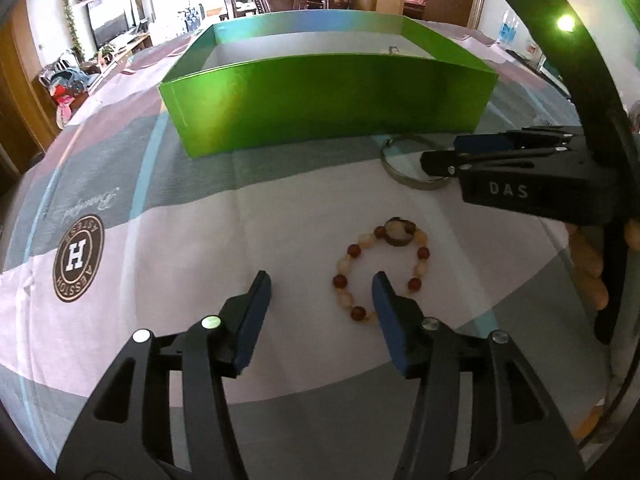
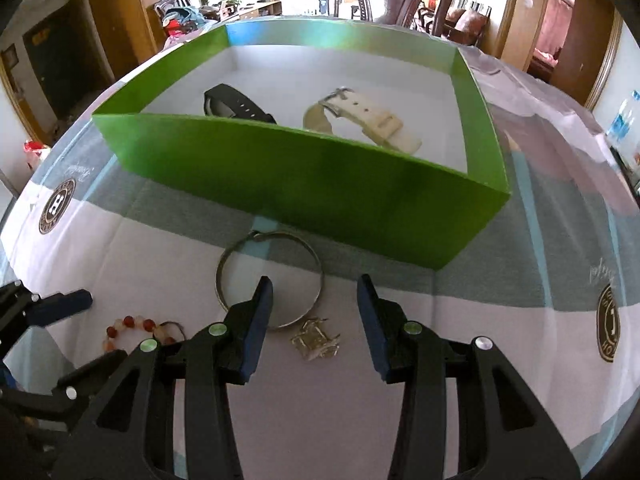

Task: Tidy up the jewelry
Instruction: 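Move the right gripper to the large silver ring while the left moves to the red bead bracelet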

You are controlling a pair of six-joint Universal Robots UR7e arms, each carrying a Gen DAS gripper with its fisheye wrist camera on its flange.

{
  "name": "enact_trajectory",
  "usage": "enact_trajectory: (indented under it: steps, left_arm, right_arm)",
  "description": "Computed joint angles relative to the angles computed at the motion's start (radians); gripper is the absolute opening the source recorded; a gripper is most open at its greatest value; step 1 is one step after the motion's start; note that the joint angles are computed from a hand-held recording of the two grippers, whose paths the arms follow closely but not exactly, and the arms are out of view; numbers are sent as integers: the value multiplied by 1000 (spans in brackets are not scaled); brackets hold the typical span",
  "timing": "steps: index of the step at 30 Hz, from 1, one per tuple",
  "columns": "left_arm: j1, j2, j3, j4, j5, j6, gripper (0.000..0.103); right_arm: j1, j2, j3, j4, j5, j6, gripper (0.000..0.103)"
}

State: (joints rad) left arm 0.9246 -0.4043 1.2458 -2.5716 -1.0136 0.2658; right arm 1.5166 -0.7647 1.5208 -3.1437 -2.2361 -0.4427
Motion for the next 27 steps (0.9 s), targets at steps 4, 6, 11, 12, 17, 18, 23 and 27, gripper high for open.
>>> enact_trajectory:
  steps: [4, 6, 11, 12, 17, 18, 23, 27]
  left_arm:
    - [8, -11, 9, -10, 19, -10, 56]
    - [15, -21, 17, -16, 29, -14, 59]
    - [23, -34, 27, -28, 64, -36, 62]
    - [26, -40, 30, -30, 72, -46, 62]
    - [25, -46, 36, -22, 81, -59, 61]
    - [23, -47, 40, -21, 74, -56, 61]
    - [11, -47, 61, -34, 49, -25, 59]
    - [7, -46, 66, -41, 38, -26, 52]
  right_arm:
    - [8, -2, 15, 13, 14, -36, 44]
    - [14, -11, 38, 16, 17, -55, 44]
    - [41, -43, 142, -8, 18, -151, 44]
    - [44, -53, 168, -9, 29, -169, 44]
    - [53, -63, 224, -67, 31, -203, 44]
    - [50, -64, 224, -67, 33, -193, 44]
    - [36, -68, 202, -44, 54, -122, 44]
    - [37, -59, 197, -57, 58, -105, 25]
